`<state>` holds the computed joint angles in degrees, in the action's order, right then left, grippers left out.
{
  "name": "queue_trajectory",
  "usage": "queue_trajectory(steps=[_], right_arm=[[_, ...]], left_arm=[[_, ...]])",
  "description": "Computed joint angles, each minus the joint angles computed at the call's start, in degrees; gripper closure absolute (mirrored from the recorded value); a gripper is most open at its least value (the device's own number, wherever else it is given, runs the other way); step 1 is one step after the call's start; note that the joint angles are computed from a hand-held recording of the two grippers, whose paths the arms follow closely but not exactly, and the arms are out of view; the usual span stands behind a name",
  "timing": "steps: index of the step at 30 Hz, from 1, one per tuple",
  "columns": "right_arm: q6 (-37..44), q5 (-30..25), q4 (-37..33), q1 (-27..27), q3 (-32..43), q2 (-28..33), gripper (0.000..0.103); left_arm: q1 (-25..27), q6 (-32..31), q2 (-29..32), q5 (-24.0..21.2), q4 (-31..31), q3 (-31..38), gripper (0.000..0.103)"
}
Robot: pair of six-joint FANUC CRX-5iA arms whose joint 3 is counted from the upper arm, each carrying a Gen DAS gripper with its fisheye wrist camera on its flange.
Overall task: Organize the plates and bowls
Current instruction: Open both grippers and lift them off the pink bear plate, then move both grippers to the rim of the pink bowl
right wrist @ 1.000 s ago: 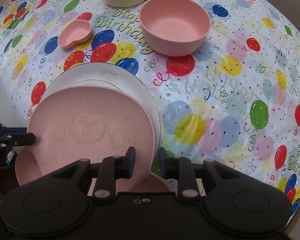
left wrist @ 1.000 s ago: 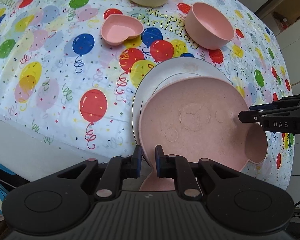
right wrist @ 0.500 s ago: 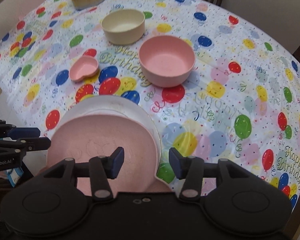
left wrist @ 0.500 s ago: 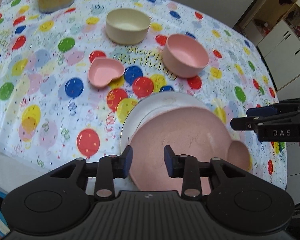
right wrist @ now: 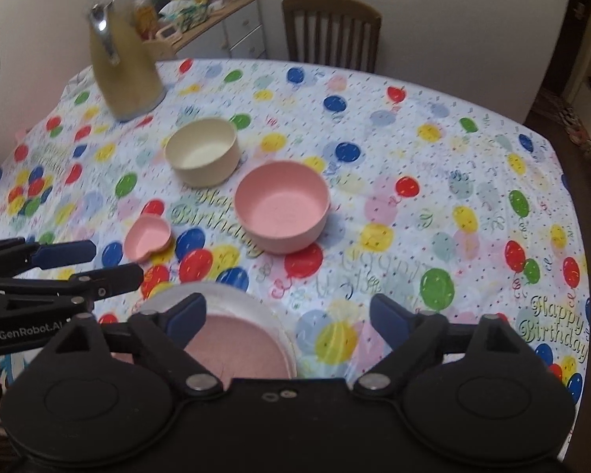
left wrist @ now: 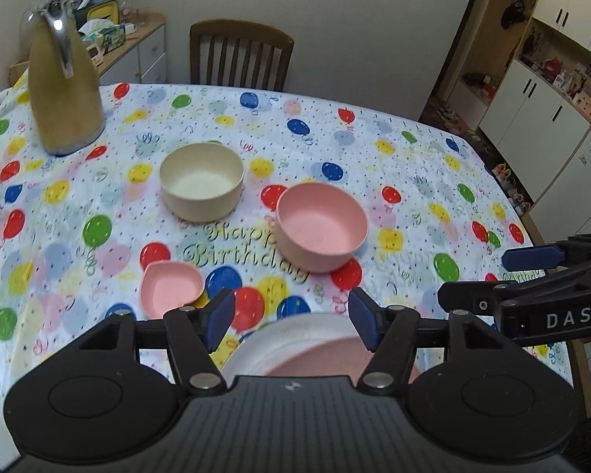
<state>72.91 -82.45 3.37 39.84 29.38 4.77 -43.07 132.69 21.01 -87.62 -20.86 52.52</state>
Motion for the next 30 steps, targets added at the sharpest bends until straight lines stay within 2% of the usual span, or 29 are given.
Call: queue_trajectory(steps=[5,10,15,26,30], right_arm=[[-4.63,3.76,1.53,-1.34,-0.91,0.72,0.006],[-7.48,5.22,2.5,-2.99,0.36,3.85,0.006],[-7.04,5.38,1.9,-4.61,2.69,7.69,0.009],[-2.71,2.65,-1.34,-6.81,9.65,16.57,0.03],[-1.49,1.47,-3.12,-7.32,11.79,18.68,0.038]], left_arm=[[0.95,-1.62,2.99,0.39,-1.32,3.07,0.027],[3.32,-1.8,6.68,-0.2,-0.19,6.7,0.027],[5.24,-2.37,10.4,-0.32,0.5,9.99,0.027],[7.92,-3.78,19.21,-4.17,2.58,18.39,0.027],[8.72,-2.26,20.07,-3.98,3.53,18.12,0.028]])
